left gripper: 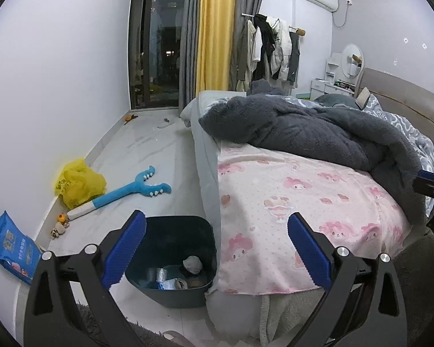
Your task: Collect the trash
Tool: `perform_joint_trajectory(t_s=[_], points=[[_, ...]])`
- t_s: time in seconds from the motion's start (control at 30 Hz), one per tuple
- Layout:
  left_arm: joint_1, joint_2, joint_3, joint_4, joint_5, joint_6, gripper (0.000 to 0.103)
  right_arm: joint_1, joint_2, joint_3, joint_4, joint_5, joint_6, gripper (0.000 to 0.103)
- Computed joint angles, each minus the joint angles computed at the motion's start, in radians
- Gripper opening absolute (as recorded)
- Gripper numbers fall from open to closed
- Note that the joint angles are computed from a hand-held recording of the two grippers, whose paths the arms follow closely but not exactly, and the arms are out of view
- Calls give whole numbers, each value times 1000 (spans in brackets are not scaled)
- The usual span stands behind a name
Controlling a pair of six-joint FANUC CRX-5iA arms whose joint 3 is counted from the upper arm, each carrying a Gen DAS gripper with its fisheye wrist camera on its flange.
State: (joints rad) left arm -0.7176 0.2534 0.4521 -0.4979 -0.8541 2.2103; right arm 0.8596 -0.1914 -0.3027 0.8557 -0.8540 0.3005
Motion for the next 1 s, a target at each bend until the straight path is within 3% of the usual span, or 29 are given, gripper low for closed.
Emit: perform_joint_trajectory(t_s=[0.2, 0.4, 1.0], points=[[10, 15, 0, 27, 5, -2, 100, 4, 10, 22, -51, -1, 80, 100], [25, 15, -8, 46, 12, 5, 100, 3, -5, 0, -33, 16, 32, 100], [41, 24, 2, 62, 5, 25, 100, -32, -19, 4, -130, 86, 37, 100]])
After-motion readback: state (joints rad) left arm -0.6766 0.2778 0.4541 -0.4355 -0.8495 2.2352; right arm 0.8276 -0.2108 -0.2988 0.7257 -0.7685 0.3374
